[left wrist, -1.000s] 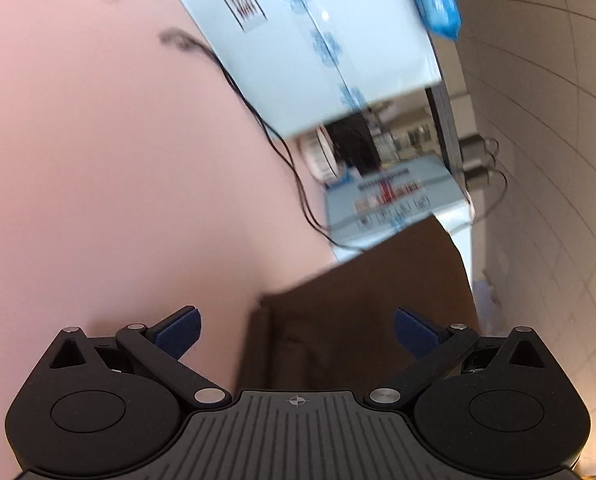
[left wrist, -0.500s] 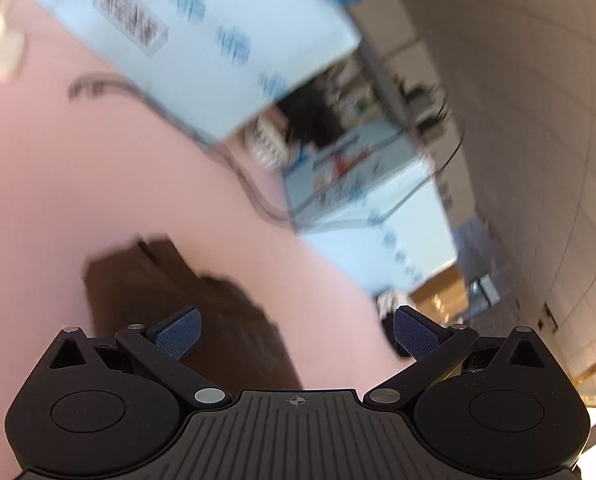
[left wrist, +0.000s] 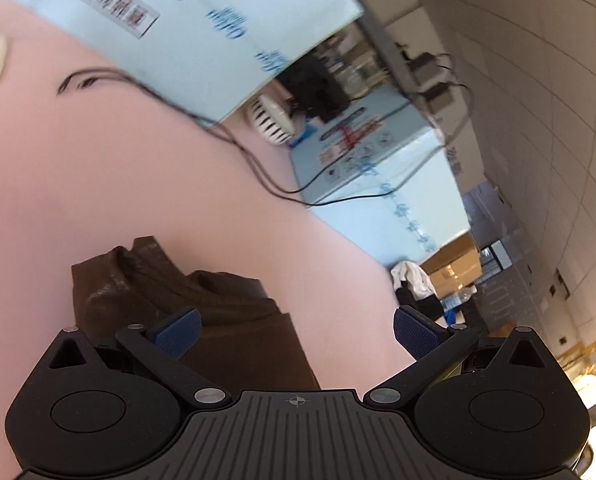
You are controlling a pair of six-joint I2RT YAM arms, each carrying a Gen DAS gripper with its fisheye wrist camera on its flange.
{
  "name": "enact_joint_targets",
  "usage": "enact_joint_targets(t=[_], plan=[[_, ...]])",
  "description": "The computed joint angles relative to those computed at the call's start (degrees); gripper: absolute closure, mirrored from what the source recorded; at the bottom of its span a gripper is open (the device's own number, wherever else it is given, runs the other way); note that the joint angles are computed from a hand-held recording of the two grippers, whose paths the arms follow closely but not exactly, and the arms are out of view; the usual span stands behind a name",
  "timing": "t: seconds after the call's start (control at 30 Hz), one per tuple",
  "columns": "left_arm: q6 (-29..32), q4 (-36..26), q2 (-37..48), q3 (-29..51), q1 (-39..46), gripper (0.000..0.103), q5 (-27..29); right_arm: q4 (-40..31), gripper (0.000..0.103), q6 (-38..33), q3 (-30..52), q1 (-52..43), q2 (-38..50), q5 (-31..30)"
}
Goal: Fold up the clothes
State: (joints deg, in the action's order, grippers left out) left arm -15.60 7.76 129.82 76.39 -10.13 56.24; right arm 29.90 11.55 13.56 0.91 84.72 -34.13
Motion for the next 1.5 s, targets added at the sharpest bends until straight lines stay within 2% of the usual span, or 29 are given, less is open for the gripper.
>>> enact_joint_targets(t=[0.03,0.07,0.13,0.2,0.23,0.33,0.37,0.4,0.47,0.53,0.57,0.63,0.67,0.77,0.83,0.93,1.0,1.07,1.17,1.27,1.33,1.4,1.5], plan=[[3.56,-5.62,1.86,3.21,-0.59,0.0,1.5,2.21,0.052,0.79,0.55,0.63,3.91,0.31],[7.81,-13.92,5.05,8.61,-1.45,0.0,2.15,5.45,0.052,1.81,0.57,1.19,7.28,0.61],[9.2,-20.57,9.55,15.02,-2.63,0.0,0.52,7.13,0.051,3.65,0.39,1.36,8.78,0.22],[5.81,-20.03,11.14,16.65,-2.53,0.0,1.24,2.29,0.049,3.77,-0.42,0.05,2.86,-1.6],[3.94,-18.5,9.61,14.95,-2.12,0.0,1.46,1.58,0.047,2.86,-1.13,-0.72,0.87,-1.74],[3.7,-10.47,2.24,4.62,-1.09,0.0,1.04,-0.32,0.044,0.99,-5.23,-4.27,-6.6,-1.67],[4.12,-7.7,-0.42,0.82,-0.66,0.0,0.95,1.11,0.044,0.42,-7.25,-6.09,-8.12,-2.41],[5.93,-7.27,-2.29,-1.79,-0.17,0.0,1.44,-0.51,0.043,0.17,-6.61,-6.92,-6.76,-2.74],[14.0,-12.78,-4.64,-4.2,0.53,0.0,2.21,1.62,0.044,-0.81,-5.07,-7.02,0.84,-2.68],[22.11,-21.27,-3.61,-3.04,-0.5,0.0,-2.24,6.54,0.044,-1.59,-5.38,-7.2,5.13,-2.85],[22.97,-21.22,-2.76,-3.28,-0.81,0.0,-3.83,7.02,0.043,-1.85,-5.78,-7.52,4.67,-3.43],[21.69,-17.09,-1.87,-5.53,-0.3,0.0,-3.64,1.37,0.042,-2.28,-5.89,-9.48,-0.84,-5.94],[20.69,-17.11,-2.58,-6.09,0.24,0.0,-3.18,-2.11,0.041,-3.16,-5.91,-11.75,-3.61,-8.34],[20.52,-21.72,-6.44,-7.39,2.69,0.0,-2.83,-3.84,0.039,-4.15,-5.49,-17.08,-3.92,-11.03],[24.39,-25.76,-8.71,-8.4,4.43,0.0,-3.02,-4.17,0.038,-4.95,-5.63,-21.07,-3.08,-12.14],[29.42,-32.31,-8.12,-7.67,5.68,0.0,-4.72,-2.93,0.038,-7.6,-2.98,-24.39,7.06,-14.72],[30.14,-33.6,-5.18,-6.82,5.34,0.0,-5.82,-0.95,0.038,-7.15,-0.59,-21.96,14.11,-13.68],[28.54,-31.99,-2.37,-6.55,5.36,0.0,-5.3,0.97,0.039,-6.2,-0.29,-20.48,15.22,-12.72],[28.49,-36.62,-2.73,-4.04,6.35,0.0,-4.82,-3.61,0.038,-7.27,0.39,-21.98,11.83,-13.83],[28.88,-34.85,-5.16,-4.83,7.31,0.0,-6.07,-4.81,0.034,-7.66,0.38,-26.24,9.13,-16.33],[29.24,-35.34,-3.71,-3.09,7.74,0.0,-5.99,-7.82,0.032,-5.77,4.61,-29.11,12.94,-19.61],[28.16,-38.21,0.32,0.84,7.77,0.0,-5.92,-10.1,0.031,-4.05,8.58,-29.37,17.45,-19.75],[29.56,-40.77,3.77,3.86,8.64,0.0,-2.88,-12.93,0.031,-2.98,14.56,-28.47,24.88,-20.54]])
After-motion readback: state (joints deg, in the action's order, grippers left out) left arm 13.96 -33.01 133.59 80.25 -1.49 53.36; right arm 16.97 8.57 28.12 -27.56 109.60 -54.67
